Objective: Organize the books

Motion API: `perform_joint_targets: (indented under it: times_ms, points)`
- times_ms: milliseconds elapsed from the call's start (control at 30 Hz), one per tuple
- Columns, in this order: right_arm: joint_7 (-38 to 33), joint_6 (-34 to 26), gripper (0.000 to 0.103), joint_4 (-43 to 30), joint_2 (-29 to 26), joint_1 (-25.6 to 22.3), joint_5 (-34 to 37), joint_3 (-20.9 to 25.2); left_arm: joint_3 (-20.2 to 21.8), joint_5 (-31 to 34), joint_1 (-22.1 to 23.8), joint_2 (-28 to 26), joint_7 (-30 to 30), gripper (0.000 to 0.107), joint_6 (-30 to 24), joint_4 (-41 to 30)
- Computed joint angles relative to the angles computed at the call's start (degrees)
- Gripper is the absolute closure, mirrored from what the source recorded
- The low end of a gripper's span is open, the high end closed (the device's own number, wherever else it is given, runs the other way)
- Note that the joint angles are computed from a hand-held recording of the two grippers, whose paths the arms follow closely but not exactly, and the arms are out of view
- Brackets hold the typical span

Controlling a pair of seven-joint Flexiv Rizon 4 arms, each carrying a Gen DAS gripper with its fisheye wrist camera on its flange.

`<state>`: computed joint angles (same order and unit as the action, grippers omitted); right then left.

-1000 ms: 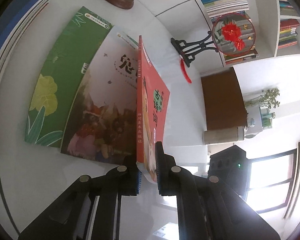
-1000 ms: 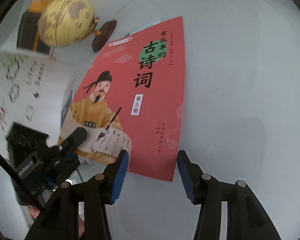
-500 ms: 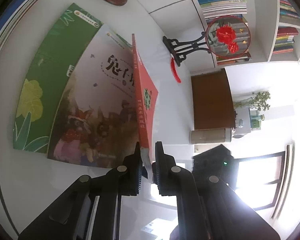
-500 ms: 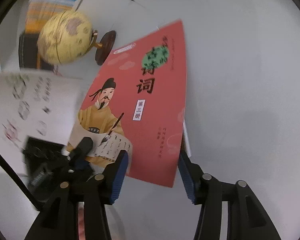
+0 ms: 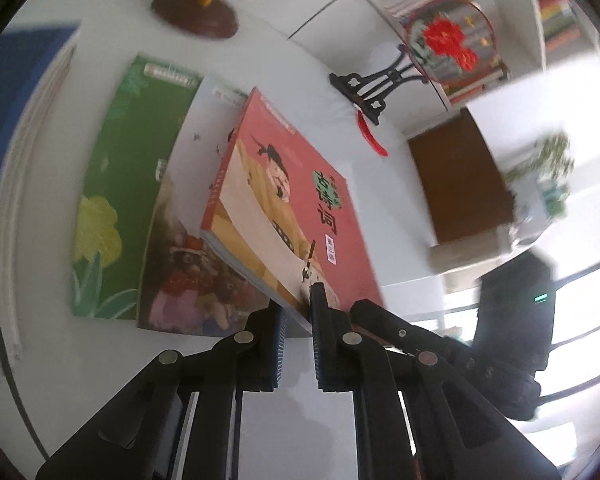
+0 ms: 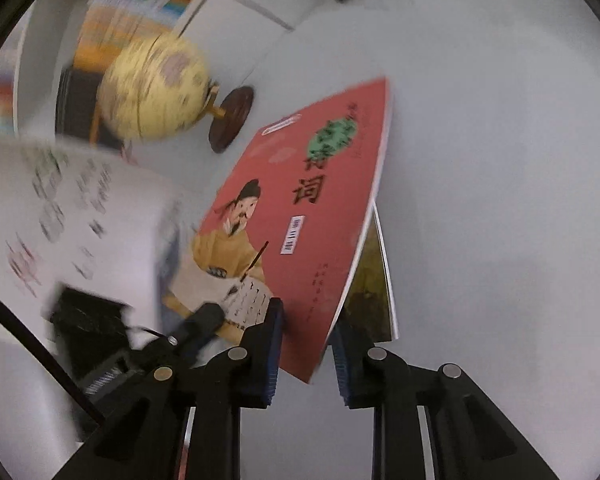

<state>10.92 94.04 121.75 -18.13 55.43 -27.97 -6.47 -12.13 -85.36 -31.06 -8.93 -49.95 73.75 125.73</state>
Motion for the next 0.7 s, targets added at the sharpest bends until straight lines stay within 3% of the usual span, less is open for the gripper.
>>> perform_joint_targets:
  times_ms: [67,167,267,400,700]
  points:
    - [-7.2,-11.0,0.081,-3.4,1.1,-4.4,-1.4,6.9,-0.1,1.5,-0.7,0.8,0.2,0.098,2.0,0.6]
    - [-15.6,-22.7,0.081,-7.4,2.1,-7.0,-3.4,12.6,-0.1,-2.6,-1.6,2.7,2.8,0.098,1.9,1.9]
    - [-18.2,-24.1,0.081,-7.5,3.1,-9.0,-6.0,15.3,0.1,-5.8,-3.1,4.7,3.7,0.097,2.9,3.6]
    - [-23.4,-25.2,0.081,-7.8,3.5,-11.8,-5.8,19.9,0.0,-0.9,-5.3,7.3,-1.0,0.096,8.1,6.4]
    - [-27.6,-28.2,0.081,-9.7,4.1,-10.6,-10.3,21.5,0.6,2.2,-8.9,13.0,-7.1,0.095,15.4,10.7]
